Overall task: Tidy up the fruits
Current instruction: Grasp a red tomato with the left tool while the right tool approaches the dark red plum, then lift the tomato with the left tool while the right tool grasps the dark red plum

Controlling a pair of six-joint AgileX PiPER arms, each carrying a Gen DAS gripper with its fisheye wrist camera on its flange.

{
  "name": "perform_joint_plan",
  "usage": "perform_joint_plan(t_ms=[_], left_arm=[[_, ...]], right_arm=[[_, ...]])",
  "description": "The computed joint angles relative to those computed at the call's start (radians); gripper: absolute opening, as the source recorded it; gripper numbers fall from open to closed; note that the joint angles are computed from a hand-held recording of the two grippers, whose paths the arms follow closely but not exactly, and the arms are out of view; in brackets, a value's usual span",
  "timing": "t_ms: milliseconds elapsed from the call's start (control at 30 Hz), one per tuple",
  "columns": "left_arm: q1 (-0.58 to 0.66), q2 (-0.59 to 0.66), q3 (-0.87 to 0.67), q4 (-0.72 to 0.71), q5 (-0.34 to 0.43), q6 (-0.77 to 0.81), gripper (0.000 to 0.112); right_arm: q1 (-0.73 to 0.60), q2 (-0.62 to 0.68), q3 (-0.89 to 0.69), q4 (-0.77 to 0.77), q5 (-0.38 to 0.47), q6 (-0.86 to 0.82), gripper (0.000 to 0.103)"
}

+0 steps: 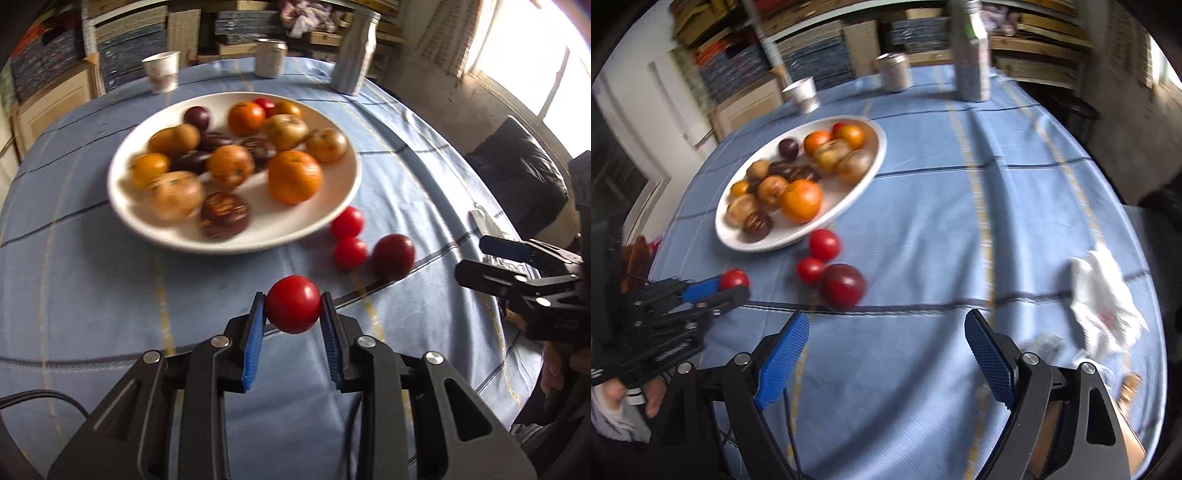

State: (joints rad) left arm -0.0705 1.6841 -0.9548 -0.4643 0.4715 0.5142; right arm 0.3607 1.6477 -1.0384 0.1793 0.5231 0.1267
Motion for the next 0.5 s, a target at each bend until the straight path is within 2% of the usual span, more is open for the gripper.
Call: perform_joint_plan(t_ms=[300,400,500], left_arm=[[0.149,-0.105,0.107,0.069,-0.008,-0.063,0.029],[0.180,-0.123,0.130,0.075,-0.010,-0.067,0.029],[0.200,-0.131,0.145,0.077,-0.011,-0.071,0.029]], right_arm=[[0.058,0.152,-0.133,0.021,0.017,-0.075,0.080],[0.072,0.186,-0.162,-0.006,0.022,-0.068,0.075],[0.073,0.213,-0.185,-0.024,0.034,-0.067,0.062]])
